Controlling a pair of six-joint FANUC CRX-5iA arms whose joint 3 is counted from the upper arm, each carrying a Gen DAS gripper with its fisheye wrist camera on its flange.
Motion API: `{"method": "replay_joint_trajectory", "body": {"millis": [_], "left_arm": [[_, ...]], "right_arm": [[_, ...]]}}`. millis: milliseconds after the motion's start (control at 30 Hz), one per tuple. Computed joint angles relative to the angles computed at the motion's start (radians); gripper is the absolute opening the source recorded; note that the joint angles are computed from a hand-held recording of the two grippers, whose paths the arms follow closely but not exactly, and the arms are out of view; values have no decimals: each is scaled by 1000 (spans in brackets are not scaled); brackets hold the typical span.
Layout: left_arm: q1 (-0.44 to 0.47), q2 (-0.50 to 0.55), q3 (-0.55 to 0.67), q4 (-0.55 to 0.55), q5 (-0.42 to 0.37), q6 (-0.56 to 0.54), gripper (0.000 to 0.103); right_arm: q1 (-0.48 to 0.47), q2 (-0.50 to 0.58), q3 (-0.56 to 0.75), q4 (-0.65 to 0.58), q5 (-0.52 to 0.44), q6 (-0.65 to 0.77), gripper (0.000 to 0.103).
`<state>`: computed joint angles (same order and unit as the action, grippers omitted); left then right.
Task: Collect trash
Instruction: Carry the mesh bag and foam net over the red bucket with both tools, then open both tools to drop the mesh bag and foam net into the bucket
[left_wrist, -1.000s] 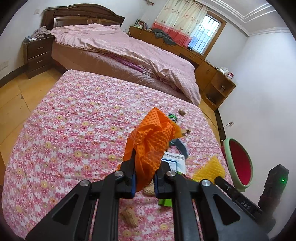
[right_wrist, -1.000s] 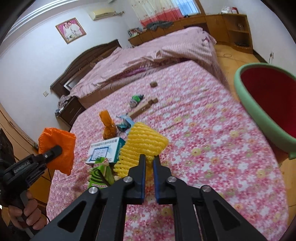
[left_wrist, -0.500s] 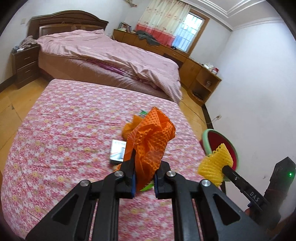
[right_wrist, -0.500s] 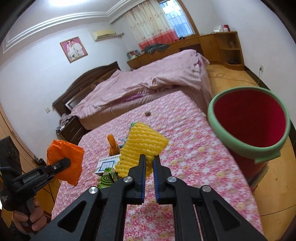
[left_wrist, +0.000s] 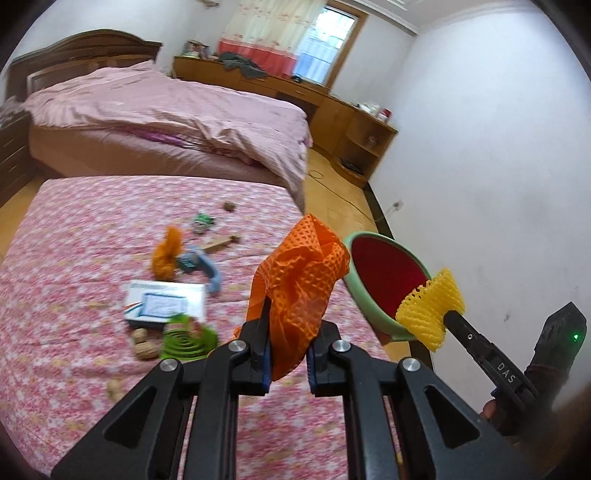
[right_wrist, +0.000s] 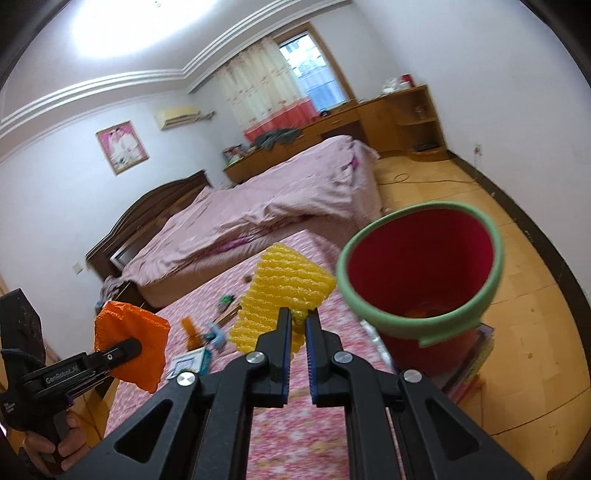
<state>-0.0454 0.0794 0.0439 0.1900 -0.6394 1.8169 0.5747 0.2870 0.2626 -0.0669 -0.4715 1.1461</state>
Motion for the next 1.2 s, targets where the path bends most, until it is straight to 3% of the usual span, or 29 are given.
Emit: {"method": "replay_joint_trajectory", "body": {"millis": [433, 700, 1067, 1200], "left_arm": [[-98, 262, 316, 19, -97, -91, 13], [-134, 460, 549, 67, -171, -155, 13], [-148, 704, 885, 50, -330, -143, 13], [-151, 757, 968, 27, -379, -128, 32]], "right_arm": [[-84, 10, -48, 105, 66, -147, 9], [-134, 89, 28, 76, 26, -148, 9], [-169, 193, 133, 86, -28, -163, 10], [-172, 223, 173, 72, -52, -147, 12]]}}
